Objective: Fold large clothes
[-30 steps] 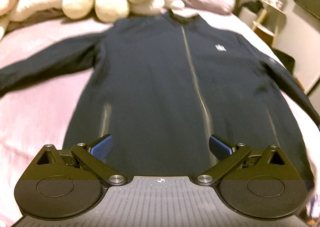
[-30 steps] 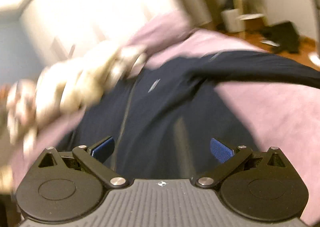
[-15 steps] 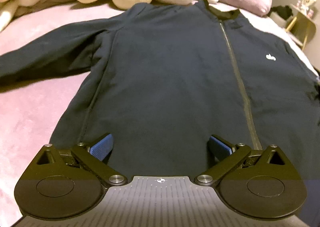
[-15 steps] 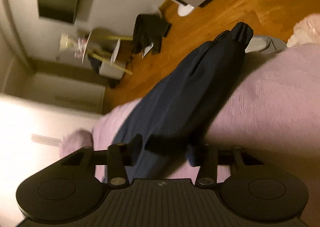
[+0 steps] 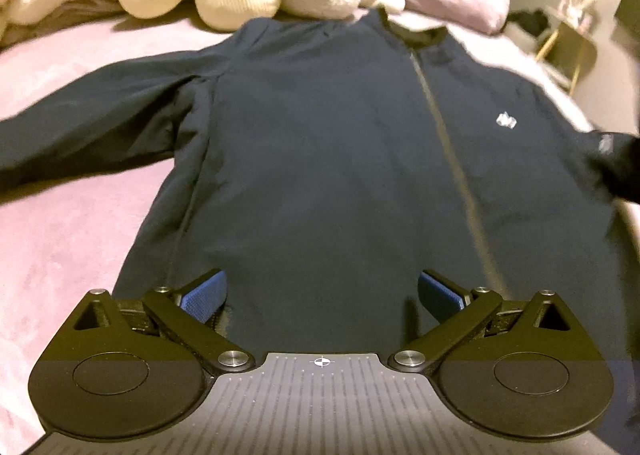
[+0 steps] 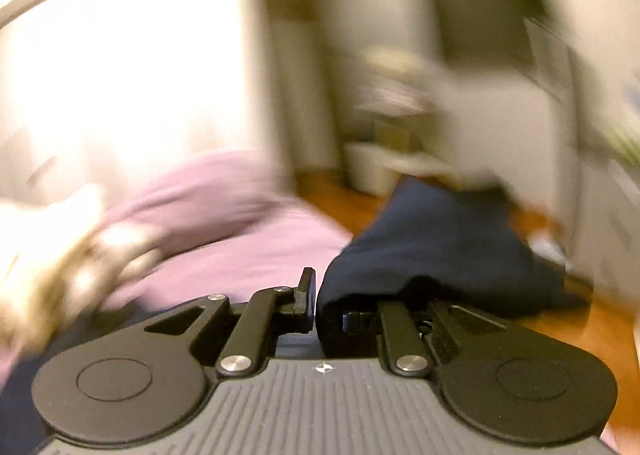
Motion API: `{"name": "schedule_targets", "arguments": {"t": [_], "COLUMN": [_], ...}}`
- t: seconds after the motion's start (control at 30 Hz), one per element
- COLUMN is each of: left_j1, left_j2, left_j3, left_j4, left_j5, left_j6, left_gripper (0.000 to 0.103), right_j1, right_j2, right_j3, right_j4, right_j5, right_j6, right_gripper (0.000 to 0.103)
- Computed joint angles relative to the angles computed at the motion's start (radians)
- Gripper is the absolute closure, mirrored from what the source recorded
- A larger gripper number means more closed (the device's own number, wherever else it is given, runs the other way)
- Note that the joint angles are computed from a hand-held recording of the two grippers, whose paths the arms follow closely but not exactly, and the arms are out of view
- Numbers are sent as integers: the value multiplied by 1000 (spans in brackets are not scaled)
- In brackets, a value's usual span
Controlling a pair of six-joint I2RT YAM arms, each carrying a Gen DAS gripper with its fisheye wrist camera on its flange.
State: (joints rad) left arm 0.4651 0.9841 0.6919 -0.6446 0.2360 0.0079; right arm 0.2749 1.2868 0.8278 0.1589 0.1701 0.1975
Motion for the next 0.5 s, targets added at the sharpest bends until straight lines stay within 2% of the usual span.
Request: {"name": "schedule_targets", "arguments": {"t": [0.07,0.17,0.2,0.23,0.3,0.33,0.37,0.4,0.43,0.5], "left_j1": [46,79,77,78,69,59,49,33,15,-20], "left_j2": [-6,21,34,47,94,132,166,207,248,344], "left_j3": [18,66,83,97,127,143,154,166,177,206], "left_j4": [-11,-11,-6,0,28,50,72,101,130,174], "left_j5": [71,143,157,175,217,240,257,278,294,311], "left_j6": [1,13,13,14,-12,-39,-67,-99,-131,-192], "left_gripper": [0,0,0,0,0,0,0,0,0,1], "right_j1": [175,373,416,446,478,502,510,502,476,434], "right_j2": [62,249,326,397,511,511,484,449,414,315], "right_j3": [22,72,103,145,233,219,172,141,121,66], "right_j4": [43,75,50,-4,-149,-155,-108,-92,-78,-91], "right_j5": [-4,67,81,86,106,147,151,128,77,5], "right_j6": [-140,-257,-273,-282,-291,-274,-279,-272,-247,-169], "right_gripper": [88,78,70,56,43,40,36,26,22,22]}}
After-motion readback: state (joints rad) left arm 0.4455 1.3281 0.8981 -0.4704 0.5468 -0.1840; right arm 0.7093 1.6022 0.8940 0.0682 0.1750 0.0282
